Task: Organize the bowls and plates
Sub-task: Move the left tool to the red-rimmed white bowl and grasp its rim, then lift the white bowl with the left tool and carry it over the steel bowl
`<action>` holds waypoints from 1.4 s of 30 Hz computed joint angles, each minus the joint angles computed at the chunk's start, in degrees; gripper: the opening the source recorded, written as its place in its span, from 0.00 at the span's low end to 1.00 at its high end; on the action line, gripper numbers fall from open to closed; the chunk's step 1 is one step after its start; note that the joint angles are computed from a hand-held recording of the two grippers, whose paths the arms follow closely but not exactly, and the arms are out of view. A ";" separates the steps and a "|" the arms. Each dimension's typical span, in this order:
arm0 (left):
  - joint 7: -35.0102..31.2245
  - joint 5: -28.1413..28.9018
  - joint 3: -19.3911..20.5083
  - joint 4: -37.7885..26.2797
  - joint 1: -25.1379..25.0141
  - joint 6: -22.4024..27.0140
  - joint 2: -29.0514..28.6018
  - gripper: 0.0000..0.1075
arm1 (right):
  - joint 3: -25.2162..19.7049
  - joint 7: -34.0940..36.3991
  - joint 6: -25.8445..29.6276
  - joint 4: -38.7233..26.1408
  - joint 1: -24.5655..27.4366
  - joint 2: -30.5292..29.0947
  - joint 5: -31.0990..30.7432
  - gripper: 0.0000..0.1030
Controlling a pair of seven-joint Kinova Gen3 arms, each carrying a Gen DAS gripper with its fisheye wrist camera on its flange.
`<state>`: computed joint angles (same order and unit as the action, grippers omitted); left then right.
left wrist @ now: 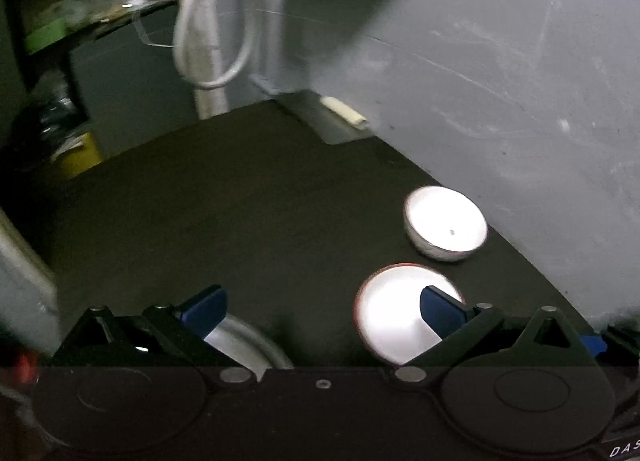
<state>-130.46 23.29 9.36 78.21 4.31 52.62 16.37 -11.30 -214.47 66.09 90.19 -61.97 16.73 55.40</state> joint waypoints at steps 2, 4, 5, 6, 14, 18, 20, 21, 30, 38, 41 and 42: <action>0.66 -2.53 0.19 -2.52 1.89 1.53 2.71 0.95 | 0.26 0.53 0.94 -0.72 0.19 0.56 -0.38 1.00; 1.83 -5.17 0.02 -4.41 3.67 2.35 4.68 0.95 | 0.52 1.69 1.78 -1.65 0.35 1.27 -0.85 1.00; 2.60 -6.43 -0.14 -5.50 4.43 2.93 5.69 0.95 | 0.73 2.05 1.86 -1.79 0.38 1.50 -0.78 1.00; 3.13 -7.09 -0.21 -6.23 4.66 3.47 6.33 0.95 | 0.96 2.54 1.93 -2.09 0.52 1.84 -0.84 1.00; 7.76 -12.88 -1.20 -9.33 7.23 3.65 8.61 0.95 | 2.95 7.22 3.59 -4.80 1.16 4.09 -0.70 1.00; 8.08 -14.52 -1.11 -8.45 7.62 2.55 7.96 0.93 | 3.55 10.03 2.69 -5.93 2.02 4.93 -1.76 0.97; 8.40 -15.16 -1.12 -8.47 7.90 2.79 8.02 0.90 | 3.85 11.72 1.76 -6.49 2.72 5.21 -2.72 0.94; 8.68 -15.54 -1.20 -8.43 8.10 2.79 8.04 0.89 | 4.07 11.92 0.90 -6.30 2.94 5.14 -2.87 0.93; 10.59 -16.70 -1.15 -8.18 8.73 3.06 8.01 0.74 | 4.93 13.52 -1.54 -6.31 3.49 5.01 -3.84 0.71; 11.57 -13.22 -0.28 -11.61 7.02 9.20 10.00 0.38 | 5.24 14.54 -3.66 -6.05 4.07 4.62 -5.04 0.49; 11.47 -12.45 -0.21 -11.38 6.82 9.54 9.85 0.31 | 5.40 13.79 -4.42 -5.67 4.14 4.41 -5.11 0.40; 11.48 -12.12 -0.16 -11.64 6.68 10.06 9.96 0.30 | 5.44 13.37 -4.80 -5.45 4.15 4.32 -4.98 0.38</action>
<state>-118.98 11.17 9.20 66.57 10.98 62.69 26.33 -5.87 -201.10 61.29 84.73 -57.82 21.05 50.43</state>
